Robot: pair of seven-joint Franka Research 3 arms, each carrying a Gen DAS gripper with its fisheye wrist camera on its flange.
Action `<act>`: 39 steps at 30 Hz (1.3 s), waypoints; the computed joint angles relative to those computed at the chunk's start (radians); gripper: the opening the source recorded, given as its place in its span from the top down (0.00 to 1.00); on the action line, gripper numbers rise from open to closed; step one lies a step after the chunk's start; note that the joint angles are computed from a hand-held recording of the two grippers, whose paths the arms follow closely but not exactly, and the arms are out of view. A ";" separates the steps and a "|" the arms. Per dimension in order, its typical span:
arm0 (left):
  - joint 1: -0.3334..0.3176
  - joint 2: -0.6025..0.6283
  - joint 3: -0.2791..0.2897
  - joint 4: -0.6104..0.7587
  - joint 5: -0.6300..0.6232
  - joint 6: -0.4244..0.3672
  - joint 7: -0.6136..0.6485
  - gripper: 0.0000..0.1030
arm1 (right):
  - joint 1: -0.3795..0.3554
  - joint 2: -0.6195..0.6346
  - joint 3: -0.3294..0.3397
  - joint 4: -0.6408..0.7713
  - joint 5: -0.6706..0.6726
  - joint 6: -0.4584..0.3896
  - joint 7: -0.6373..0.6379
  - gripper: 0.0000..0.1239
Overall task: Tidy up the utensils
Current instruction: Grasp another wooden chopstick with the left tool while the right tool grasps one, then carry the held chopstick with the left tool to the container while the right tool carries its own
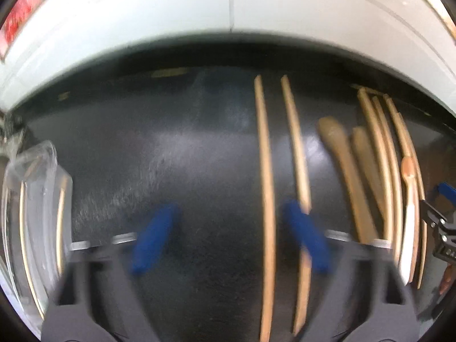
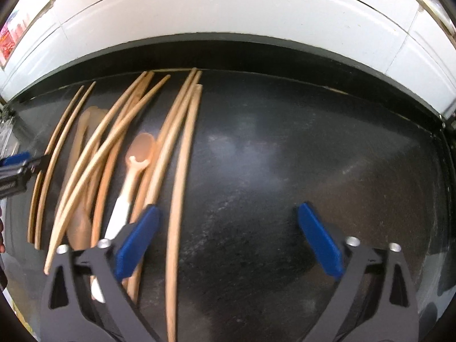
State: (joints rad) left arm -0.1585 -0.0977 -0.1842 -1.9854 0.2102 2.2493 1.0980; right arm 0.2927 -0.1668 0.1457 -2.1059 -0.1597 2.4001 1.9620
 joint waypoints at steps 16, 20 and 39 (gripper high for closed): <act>0.009 -0.091 0.023 0.008 -0.163 -0.021 0.102 0.94 | 0.015 -0.072 -0.038 -0.002 0.329 0.003 -0.086 0.94; 0.005 -0.147 0.019 0.008 -0.135 -0.034 0.100 0.94 | 0.028 -0.125 -0.033 -0.015 0.388 0.038 -0.121 0.94; 0.077 -0.538 0.142 -0.126 -0.056 -0.188 0.042 0.94 | 0.203 -0.036 0.098 0.179 0.527 0.127 -0.139 0.94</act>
State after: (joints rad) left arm -0.0817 -0.6360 -0.0426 -2.1116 0.1544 2.0611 1.1404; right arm 0.4958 -0.2026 0.2437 -1.9271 0.3669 2.5275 1.8228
